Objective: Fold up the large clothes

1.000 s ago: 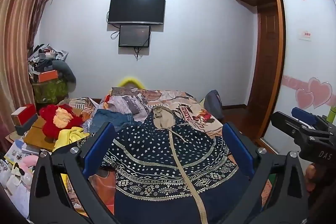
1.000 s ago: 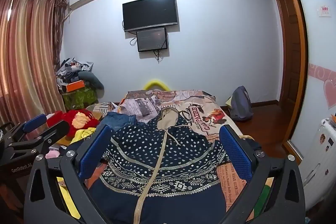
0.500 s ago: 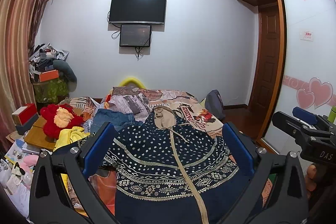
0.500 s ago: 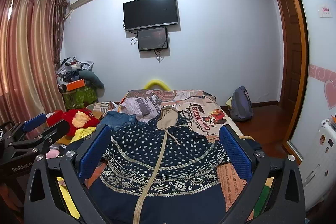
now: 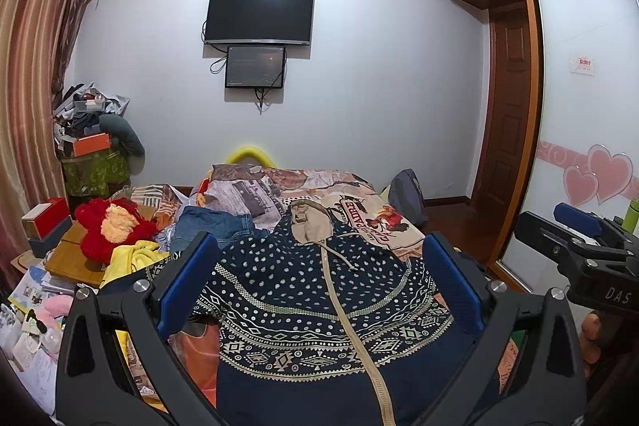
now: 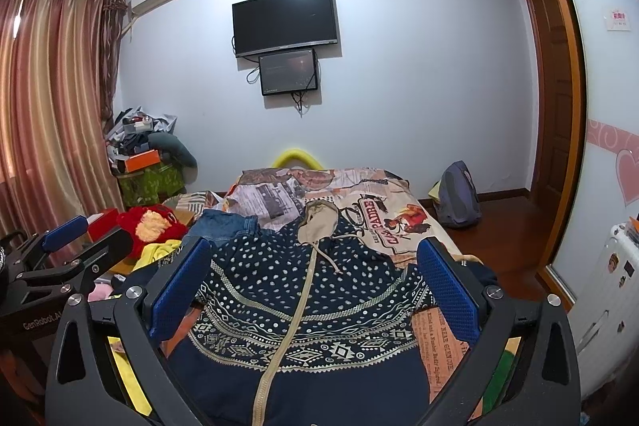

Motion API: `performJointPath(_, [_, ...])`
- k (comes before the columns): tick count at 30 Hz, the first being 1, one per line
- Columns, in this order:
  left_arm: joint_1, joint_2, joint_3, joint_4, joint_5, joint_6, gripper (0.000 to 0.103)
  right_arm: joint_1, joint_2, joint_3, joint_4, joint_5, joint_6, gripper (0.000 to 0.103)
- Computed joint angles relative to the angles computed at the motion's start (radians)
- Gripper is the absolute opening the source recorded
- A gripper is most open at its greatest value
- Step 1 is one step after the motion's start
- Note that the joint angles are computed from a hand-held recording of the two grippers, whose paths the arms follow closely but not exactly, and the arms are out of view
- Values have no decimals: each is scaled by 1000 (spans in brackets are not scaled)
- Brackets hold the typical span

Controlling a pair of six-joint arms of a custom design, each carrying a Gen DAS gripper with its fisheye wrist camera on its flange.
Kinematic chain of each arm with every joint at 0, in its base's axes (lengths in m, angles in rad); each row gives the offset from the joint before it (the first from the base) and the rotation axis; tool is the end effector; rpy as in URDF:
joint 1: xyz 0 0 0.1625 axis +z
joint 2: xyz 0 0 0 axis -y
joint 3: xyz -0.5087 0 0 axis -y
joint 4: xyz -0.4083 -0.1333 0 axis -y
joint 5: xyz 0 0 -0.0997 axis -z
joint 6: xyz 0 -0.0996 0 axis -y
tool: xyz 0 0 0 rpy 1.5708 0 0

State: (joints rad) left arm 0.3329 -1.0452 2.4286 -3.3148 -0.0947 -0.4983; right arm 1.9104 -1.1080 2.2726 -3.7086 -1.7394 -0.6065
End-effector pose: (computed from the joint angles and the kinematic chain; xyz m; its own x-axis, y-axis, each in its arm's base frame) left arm -0.3285 -0.3595 0.2278 -0.7414 -0.1685 -0.6496 0.6033 0.2564 -0.7551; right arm 0.2850 -0.4568 0.2698 -0.6949 -0.4647 0.5488 -0.7102 0.3233 -0.6254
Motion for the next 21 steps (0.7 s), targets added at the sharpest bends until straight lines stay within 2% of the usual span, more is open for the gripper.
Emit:
performJointPath(6, [2,-9,-5,65,4,-50,103,-4,-4,3,3,2,4,102])
performJointPath(21, [4,-13,-5,82,2,-65,103,-4,-5,2,7,1,7,102])
